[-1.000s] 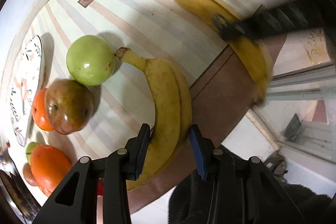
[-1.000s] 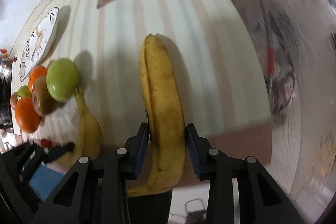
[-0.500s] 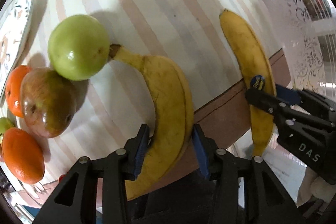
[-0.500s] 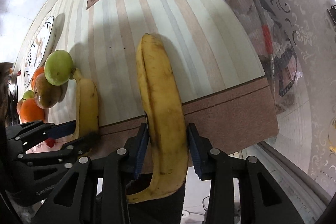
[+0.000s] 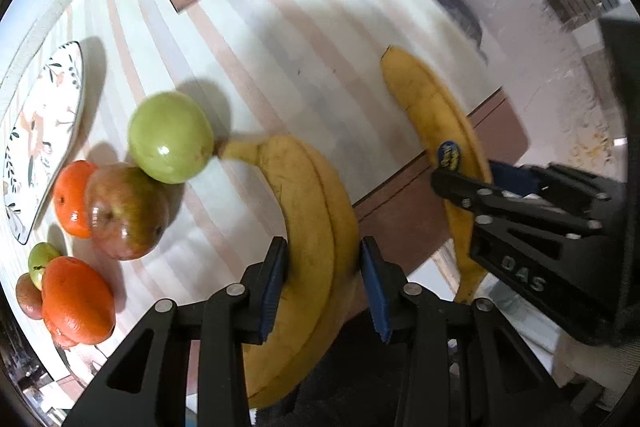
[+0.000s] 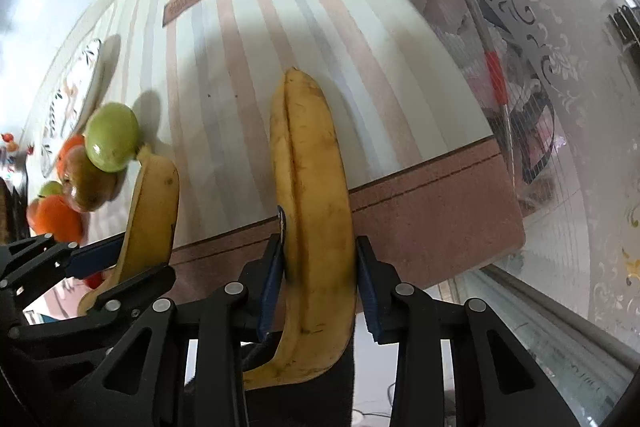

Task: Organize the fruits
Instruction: 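Lift both bananas and carry them over the floral plate, then lower both bananas onto the plate and open both tools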

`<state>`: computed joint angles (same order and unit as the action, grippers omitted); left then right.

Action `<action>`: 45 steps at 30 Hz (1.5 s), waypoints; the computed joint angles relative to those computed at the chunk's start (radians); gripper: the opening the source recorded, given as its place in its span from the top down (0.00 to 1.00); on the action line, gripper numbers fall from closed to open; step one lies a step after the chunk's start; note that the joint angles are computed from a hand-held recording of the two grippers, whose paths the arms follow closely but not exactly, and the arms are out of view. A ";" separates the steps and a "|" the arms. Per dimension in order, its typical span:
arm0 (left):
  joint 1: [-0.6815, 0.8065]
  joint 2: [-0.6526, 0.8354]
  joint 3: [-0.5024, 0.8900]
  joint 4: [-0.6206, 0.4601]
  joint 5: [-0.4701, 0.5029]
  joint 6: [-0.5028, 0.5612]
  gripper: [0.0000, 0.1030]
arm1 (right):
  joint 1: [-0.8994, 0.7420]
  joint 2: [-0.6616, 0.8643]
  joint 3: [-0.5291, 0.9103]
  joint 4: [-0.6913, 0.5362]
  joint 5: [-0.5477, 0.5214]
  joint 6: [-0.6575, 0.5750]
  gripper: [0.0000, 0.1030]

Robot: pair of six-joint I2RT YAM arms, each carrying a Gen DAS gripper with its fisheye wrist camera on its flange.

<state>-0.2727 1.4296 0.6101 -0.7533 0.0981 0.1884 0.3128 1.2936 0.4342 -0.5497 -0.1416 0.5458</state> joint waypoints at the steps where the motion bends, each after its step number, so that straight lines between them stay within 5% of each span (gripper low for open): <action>1: 0.023 -0.037 -0.009 -0.019 0.011 0.010 0.67 | -0.010 -0.023 0.000 -0.014 -0.009 -0.001 0.64; 11: 0.266 -0.181 0.221 -0.308 0.114 0.144 0.67 | 0.029 -0.161 0.186 -0.205 -0.015 0.014 0.64; 17: 0.437 -0.103 0.447 -0.407 0.196 0.211 0.67 | 0.129 -0.090 0.361 -0.229 0.006 0.068 0.64; 23: 0.622 0.110 0.746 -0.479 0.228 0.296 0.67 | 0.271 0.130 0.596 -0.179 0.040 0.153 0.64; 32: 0.819 0.554 1.173 -0.503 0.161 0.380 0.67 | 0.421 0.651 1.086 -0.127 0.084 0.276 0.64; 38: 0.819 0.829 1.421 -0.521 0.106 0.363 0.67 | 0.446 1.040 1.518 -0.251 0.104 0.322 0.64; 45: 0.798 0.980 1.494 -0.496 0.079 0.391 0.67 | 0.459 1.325 1.859 -0.401 0.133 0.340 0.64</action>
<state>0.5255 2.4097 2.1041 -1.2492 0.1769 0.5790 0.7718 2.6184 2.2929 -0.9505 -0.0086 0.8858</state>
